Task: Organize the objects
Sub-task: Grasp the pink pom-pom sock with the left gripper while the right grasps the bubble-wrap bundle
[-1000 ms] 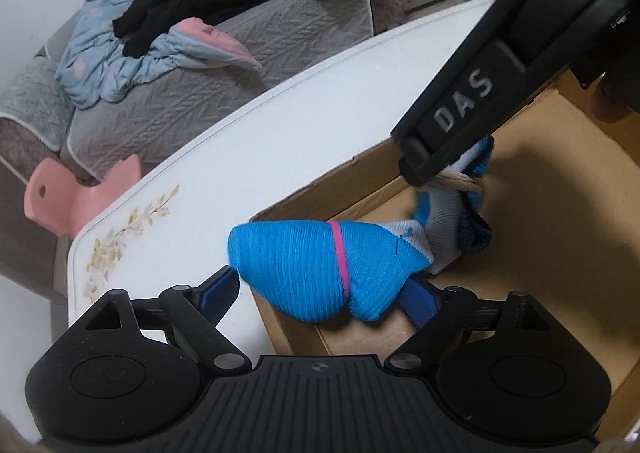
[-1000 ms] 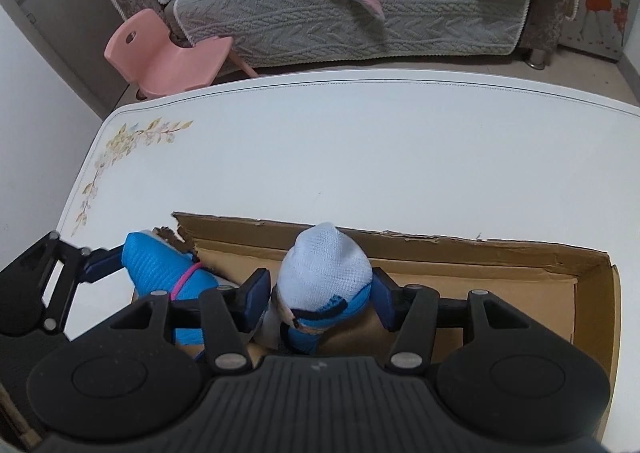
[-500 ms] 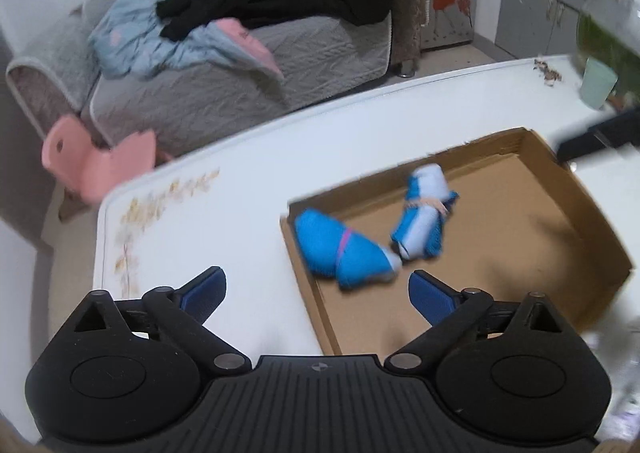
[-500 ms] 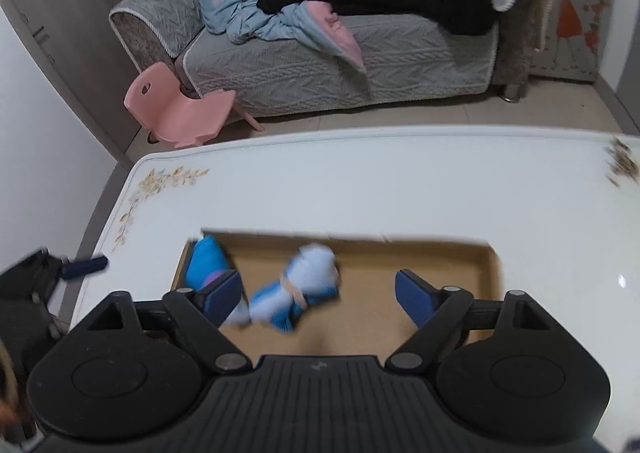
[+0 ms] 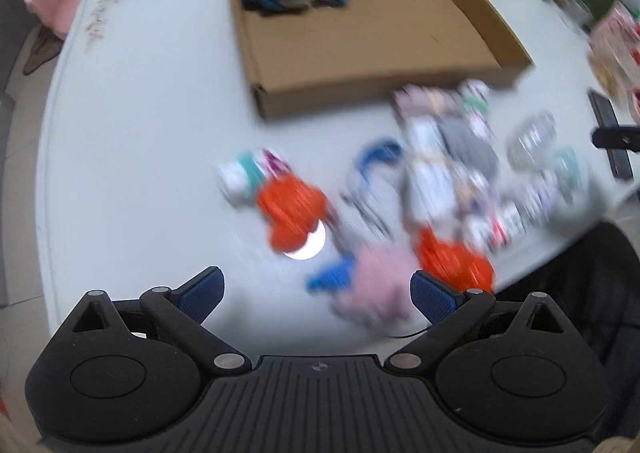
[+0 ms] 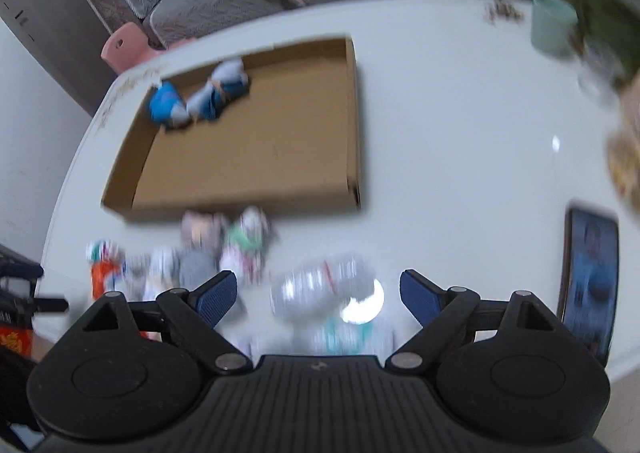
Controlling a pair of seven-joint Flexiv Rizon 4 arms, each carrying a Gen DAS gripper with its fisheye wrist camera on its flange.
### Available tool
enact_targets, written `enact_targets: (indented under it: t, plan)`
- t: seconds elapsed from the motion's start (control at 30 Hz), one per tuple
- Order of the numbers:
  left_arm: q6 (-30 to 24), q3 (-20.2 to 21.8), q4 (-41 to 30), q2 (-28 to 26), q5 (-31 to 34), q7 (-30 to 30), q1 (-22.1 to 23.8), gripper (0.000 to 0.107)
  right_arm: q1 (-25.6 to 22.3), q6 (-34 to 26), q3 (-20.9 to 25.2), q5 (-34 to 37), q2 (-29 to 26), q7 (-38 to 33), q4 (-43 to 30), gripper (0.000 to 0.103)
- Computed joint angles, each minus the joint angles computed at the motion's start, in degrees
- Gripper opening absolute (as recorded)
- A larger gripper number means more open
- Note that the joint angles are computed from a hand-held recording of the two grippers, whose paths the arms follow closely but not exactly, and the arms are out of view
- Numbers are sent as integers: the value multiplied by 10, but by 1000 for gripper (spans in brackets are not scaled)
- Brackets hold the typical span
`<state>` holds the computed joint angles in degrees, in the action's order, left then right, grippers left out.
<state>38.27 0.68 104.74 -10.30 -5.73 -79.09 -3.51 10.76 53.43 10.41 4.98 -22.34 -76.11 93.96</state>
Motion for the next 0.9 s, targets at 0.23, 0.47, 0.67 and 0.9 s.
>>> enact_targets:
  t: [0.23,0.47,0.67,0.9]
  plan:
    - [51,-5,37,-8,33,-54,-28,102,9,41,-8,-22,18,27,74,87]
    - [59,-2,39,-32,80,-70,-40,101,17,66,-8,-33,-15,58,62,87]
    - [87,3,32,-48,101,-81,-42,101,9,82,-4,-33,-11,70,90,87]
    - [105,9,32,-59,107,-88,-41,100,7,97,-4,-36,-16,86,93,83]
